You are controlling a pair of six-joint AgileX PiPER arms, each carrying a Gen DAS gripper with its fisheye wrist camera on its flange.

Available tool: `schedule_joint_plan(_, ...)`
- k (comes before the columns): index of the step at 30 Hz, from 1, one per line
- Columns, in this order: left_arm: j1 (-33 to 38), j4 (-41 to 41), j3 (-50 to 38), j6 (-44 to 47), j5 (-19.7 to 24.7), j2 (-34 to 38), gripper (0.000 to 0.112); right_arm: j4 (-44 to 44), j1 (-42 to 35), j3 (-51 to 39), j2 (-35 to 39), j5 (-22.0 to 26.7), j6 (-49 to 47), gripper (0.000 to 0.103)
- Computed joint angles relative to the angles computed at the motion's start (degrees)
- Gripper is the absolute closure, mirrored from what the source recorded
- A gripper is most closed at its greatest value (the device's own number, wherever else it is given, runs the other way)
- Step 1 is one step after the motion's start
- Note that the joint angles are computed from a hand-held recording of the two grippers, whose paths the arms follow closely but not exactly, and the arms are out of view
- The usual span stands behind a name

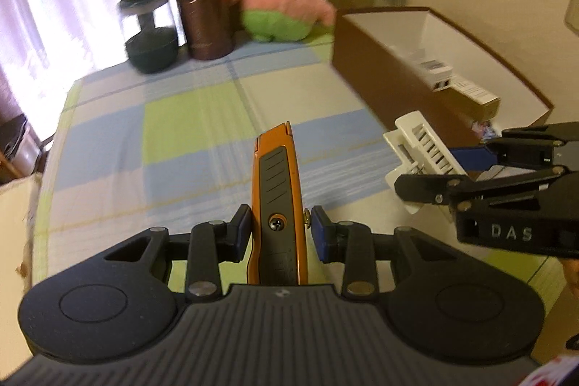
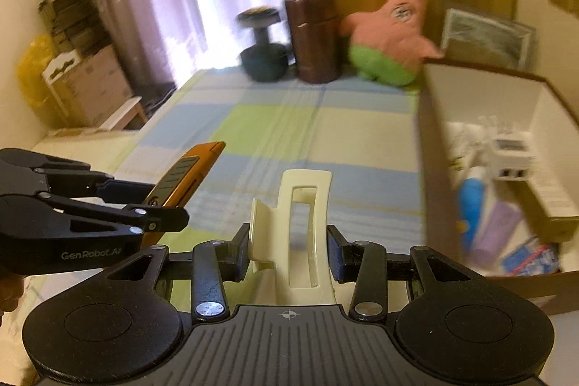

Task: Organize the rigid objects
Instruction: 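Lift and carry the utility knife and hair clip toward the brown box, then lower the knife and clip into the brown box and open both tools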

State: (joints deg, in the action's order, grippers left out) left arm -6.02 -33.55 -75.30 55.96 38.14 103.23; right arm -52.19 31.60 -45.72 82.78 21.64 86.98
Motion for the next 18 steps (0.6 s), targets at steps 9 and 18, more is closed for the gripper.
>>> schedule_joint_plan(9,-10.49,0.65,-8.00,-5.76,2.29,3.32,0.082,13.18,-13.13,5.84,-11.42,0.56,-19.26,0.064)
schedule_joint_plan(18,-20.11,3.35,-20.90,-13.77,5.02,10.78,0.082,39.74,-32.05,7.07,-15.98,-0.98,-55.38,0.064)
